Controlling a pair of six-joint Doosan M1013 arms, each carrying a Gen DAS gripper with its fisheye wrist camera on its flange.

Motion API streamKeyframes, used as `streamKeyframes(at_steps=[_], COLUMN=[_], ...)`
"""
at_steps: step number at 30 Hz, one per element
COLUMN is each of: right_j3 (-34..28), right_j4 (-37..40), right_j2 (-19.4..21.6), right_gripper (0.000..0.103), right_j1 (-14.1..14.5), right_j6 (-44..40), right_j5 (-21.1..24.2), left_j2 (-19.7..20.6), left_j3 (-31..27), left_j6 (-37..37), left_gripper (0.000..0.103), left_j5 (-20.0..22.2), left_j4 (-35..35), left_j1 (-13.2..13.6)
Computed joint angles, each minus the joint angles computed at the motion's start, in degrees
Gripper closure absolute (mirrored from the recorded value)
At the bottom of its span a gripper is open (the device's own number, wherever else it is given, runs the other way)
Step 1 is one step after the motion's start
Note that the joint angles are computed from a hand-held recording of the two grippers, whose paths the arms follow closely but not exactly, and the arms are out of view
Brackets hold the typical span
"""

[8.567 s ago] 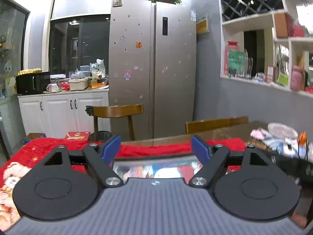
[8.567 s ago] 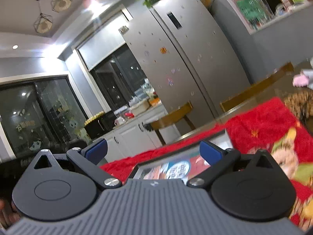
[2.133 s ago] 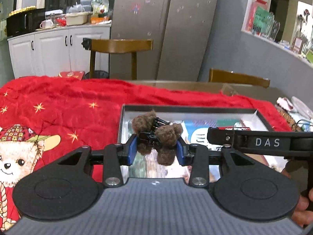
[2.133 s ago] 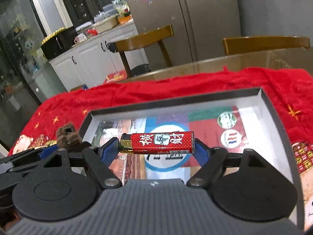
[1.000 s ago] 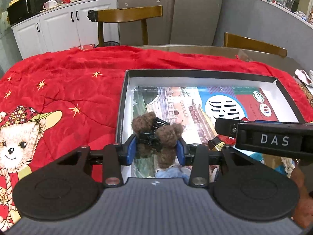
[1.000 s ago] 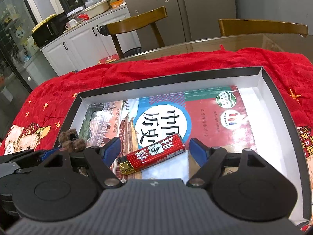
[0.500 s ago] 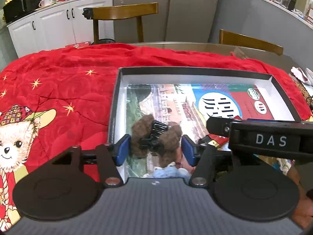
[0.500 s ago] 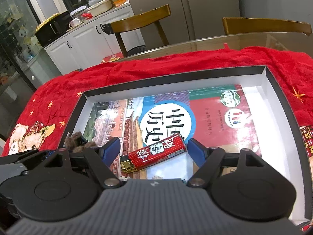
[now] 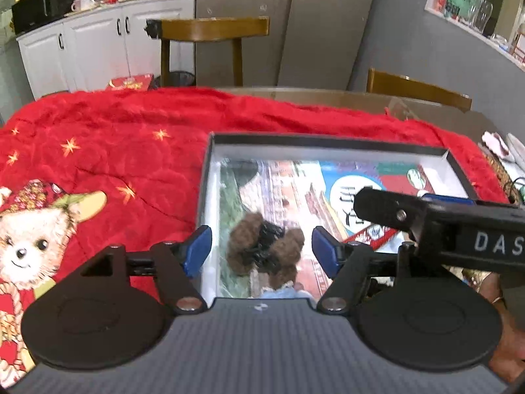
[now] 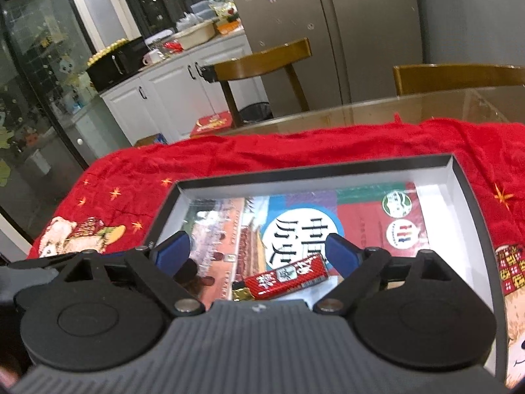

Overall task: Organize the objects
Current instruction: 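Open right tool dropping candy bar into box while left tool releases pompom clip, then raise both tools up and away from the box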

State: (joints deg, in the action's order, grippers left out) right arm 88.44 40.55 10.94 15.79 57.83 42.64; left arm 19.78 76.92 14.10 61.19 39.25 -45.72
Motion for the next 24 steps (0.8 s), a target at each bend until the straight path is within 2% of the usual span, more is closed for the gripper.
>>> streamKeyframes(at_steps=[4,6,9,14,17,19,20,21,24], right_j3=[1.4,2.5,4.1,6.0,8.3,10.1,10.6,10.9,10.9], right_j4=[7.3,10.3,14.7,18.7,30.6,43.3,46.7,47.8,41.6], right_j2=[-1.6,-2.7,-4.3,-6.4,-7.5,-8.4,-8.8,-9.3,-11.0], right_gripper=[0.005,0.001,0.000,0.000,0.000,0.000,0.000,0.000,0.000], right_j1=[-0.9,-1.2,-1.2,-0.7,-1.4,-2.1,-2.3,-2.2,-0.7], right_j6=[-7.0,-9.6,-14.7,-21.9,-29.6,-38.4,-40.9,-42.3,-41.0], right_j5=[-1.5,-3.9,-7.5,-12.5,-14.2,-14.5,-14.8,-15.8,-21.7], left_j2=[-1.5,-2.2,-3.1,-4.9,-4.8,-4.8,-4.7,-4.7,-5.0], left_j3=[0.9,1.6,2.7,4.5,3.6,3.2,3.1,3.0,3.1], left_j6=[-1.8,-3.1,-5.6,-7.5,-7.3,-7.6,-7.4,-7.3,-9.3], left_gripper=[0.030,0.029,0.022,0.021,0.021,0.021,0.021,0.021,0.021], left_j5=[0.1,0.9,1.9,2.1,4.1,4.8,5.2,5.7,6.1], left_j4=[4.0,8.0,14.4,21.8,22.9,23.6,24.6,25.8,29.3], left_j1=[-0.7,-1.5,-2.7,-4.4,-5.2,-5.8,-6.3,-6.8,-8.5])
